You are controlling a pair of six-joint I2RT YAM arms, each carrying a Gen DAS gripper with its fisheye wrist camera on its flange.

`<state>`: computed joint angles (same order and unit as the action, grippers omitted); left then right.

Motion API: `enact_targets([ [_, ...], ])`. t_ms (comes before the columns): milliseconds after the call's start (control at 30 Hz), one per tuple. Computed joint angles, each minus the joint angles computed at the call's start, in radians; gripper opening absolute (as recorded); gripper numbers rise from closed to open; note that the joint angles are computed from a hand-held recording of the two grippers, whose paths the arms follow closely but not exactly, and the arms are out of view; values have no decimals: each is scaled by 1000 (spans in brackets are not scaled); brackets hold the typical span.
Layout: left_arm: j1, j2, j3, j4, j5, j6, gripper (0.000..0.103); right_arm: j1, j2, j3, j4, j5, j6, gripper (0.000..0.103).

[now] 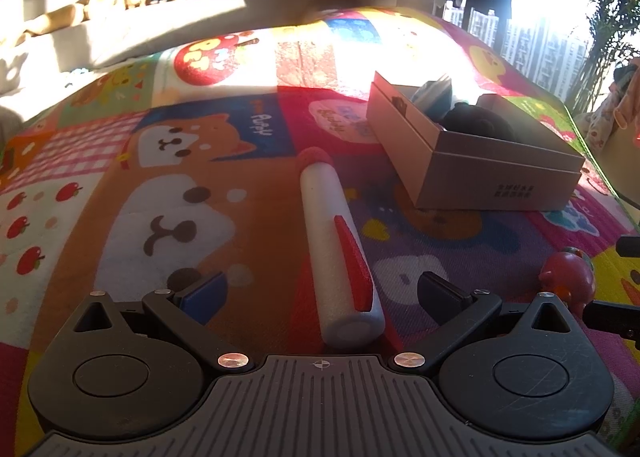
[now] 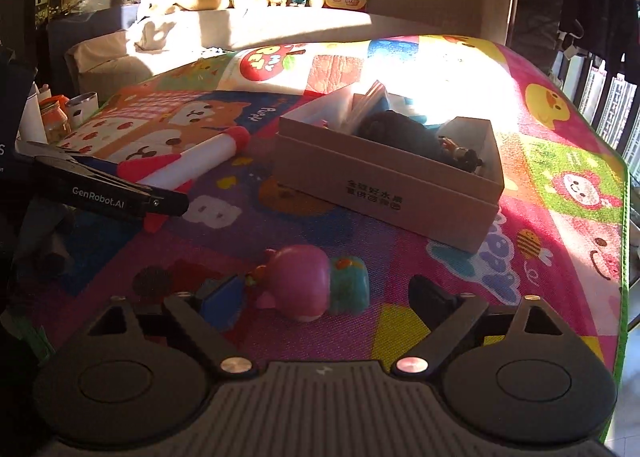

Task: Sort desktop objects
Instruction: 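Grasp the pink pig toy with the right gripper while the left gripper holds the roller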

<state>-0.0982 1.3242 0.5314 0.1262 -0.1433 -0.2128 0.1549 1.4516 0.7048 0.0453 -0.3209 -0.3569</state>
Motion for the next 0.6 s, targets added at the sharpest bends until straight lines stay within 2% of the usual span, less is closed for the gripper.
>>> enact_targets([
  [100,-6,4,5,-6,-9,3,103,-28,-2,4,-15,10,-7,101],
  [267,-11,8,10,-12,-14,9,103,-55,-19,-14,-18,32,-36,101],
  [400,-8,12,13,-16,-10,5,103,-38,4,-26,57,153,-31,101],
  [600,-7,14,17,-24,-7,4,103,-55,38,55,-54,-26,21,101],
])
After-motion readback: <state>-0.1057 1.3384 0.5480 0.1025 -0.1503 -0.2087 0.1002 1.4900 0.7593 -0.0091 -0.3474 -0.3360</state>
